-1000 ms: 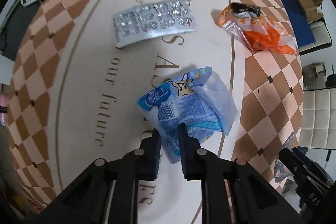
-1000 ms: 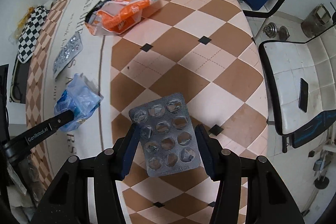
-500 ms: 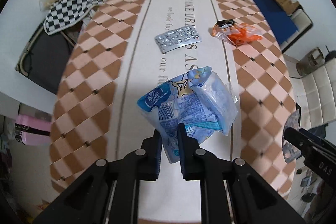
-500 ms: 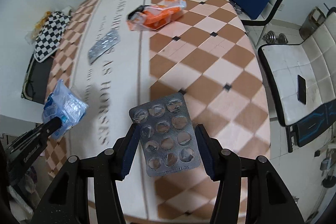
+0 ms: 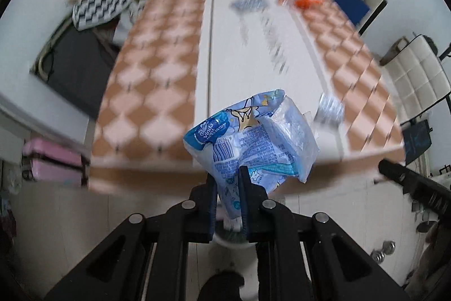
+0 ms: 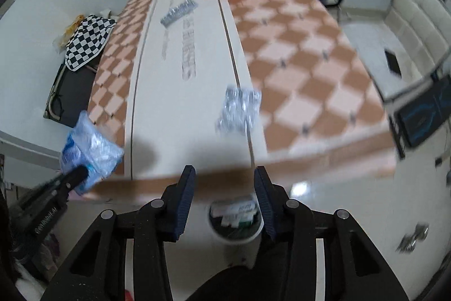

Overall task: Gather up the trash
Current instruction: 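Carry the blue wrapper and blister pack over the trash bin with both grippers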

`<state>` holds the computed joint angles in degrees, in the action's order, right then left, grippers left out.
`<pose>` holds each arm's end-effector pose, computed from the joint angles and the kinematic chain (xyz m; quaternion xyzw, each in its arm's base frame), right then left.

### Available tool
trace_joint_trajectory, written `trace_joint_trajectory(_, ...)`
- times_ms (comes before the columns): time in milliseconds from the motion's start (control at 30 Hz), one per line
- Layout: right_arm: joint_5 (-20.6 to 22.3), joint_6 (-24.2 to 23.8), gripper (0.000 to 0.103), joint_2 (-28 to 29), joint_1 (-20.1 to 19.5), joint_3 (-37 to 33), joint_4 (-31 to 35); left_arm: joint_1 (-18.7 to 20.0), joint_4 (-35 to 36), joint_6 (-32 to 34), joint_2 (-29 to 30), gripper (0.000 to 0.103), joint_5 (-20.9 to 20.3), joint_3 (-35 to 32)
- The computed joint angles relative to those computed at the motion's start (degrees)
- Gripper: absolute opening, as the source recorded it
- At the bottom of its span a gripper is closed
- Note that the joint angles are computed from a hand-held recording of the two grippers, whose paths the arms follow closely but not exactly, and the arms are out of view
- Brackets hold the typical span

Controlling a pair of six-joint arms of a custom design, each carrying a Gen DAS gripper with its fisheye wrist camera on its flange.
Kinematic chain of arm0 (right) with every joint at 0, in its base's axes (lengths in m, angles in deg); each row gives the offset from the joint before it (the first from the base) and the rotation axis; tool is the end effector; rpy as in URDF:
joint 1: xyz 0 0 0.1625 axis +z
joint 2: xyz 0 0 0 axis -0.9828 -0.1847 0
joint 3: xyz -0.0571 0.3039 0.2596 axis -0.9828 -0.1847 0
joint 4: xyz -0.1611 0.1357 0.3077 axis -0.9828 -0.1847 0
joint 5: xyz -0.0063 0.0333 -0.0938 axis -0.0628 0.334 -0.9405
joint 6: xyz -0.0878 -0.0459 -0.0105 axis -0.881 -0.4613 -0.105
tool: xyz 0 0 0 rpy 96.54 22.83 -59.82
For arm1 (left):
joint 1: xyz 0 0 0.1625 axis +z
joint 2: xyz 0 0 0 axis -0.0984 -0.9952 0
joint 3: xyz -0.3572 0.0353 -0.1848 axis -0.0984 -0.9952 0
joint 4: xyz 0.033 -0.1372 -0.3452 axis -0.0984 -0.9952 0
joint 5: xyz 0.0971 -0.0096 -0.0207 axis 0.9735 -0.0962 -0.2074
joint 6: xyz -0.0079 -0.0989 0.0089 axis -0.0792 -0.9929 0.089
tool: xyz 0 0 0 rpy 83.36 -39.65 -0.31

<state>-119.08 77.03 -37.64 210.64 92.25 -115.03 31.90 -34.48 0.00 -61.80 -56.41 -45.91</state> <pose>0.3875 -0.3498 0.5184 -0.2173 -0.8879 0.2923 0.2810 -0.5721 -0.4835 0.3300 0.2628 0.9093 -0.0489 0.3188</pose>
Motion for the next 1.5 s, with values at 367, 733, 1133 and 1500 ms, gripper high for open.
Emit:
trace_joint_trajectory(367,1.10,-3.35,0.075,1.72,-14.05,0.05,-6.33,3.28,-4.64,-4.39,4.55,0.011,5.83,2.16)
trace_joint_trajectory(733,-3.05,-6.03,0.051,10.86,-15.90,-8.88,7.72,3.92,-2.89,-1.89,8.65,0.011,7.24,-2.77)
trace_joint_trajectory(1133,-0.05,-14.08,0.050,0.98,-6.91,4.10,-11.31,0.71,-9.21,-3.66,-5.13,0.011,2.06,15.05)
trace_joint_trajectory(1500,14.32,-1.08,0.050,-14.56,-2.68,39.23,-27.02,2.33,-18.80,-7.21,-22.10,0.011,-9.94,51.87)
